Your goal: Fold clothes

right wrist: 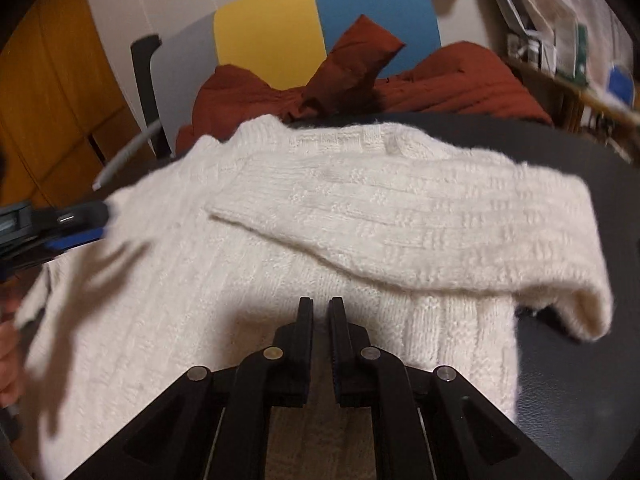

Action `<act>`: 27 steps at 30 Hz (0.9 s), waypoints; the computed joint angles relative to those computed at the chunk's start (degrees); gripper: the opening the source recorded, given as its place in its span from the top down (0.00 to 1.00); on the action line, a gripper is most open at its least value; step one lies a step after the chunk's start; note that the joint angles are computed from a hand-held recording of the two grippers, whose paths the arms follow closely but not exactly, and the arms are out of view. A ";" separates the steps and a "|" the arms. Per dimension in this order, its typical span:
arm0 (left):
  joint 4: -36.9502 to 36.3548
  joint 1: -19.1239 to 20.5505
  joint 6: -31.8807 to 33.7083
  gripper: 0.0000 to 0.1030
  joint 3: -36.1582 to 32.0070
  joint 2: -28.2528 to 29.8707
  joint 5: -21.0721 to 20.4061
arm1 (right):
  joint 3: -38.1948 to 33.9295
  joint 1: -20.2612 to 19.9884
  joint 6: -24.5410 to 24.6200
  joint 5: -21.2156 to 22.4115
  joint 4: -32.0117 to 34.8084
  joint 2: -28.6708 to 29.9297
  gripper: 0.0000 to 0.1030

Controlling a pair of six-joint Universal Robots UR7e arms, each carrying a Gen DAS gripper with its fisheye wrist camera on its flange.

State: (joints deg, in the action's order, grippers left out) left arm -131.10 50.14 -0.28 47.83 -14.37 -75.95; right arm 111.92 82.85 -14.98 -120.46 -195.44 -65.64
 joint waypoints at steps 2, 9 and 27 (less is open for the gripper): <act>4.35 0.14 -1.49 0.59 -7.32 4.54 -1.18 | 0.76 -1.15 1.20 2.73 -0.05 -0.87 0.92; 18.89 1.47 -6.57 0.58 -27.53 16.09 -8.27 | 1.24 -2.48 3.19 6.56 -0.35 -1.44 0.92; -6.55 2.05 -6.39 0.92 -11.93 5.66 -7.55 | 2.43 -3.10 4.48 8.35 -1.56 -2.04 0.92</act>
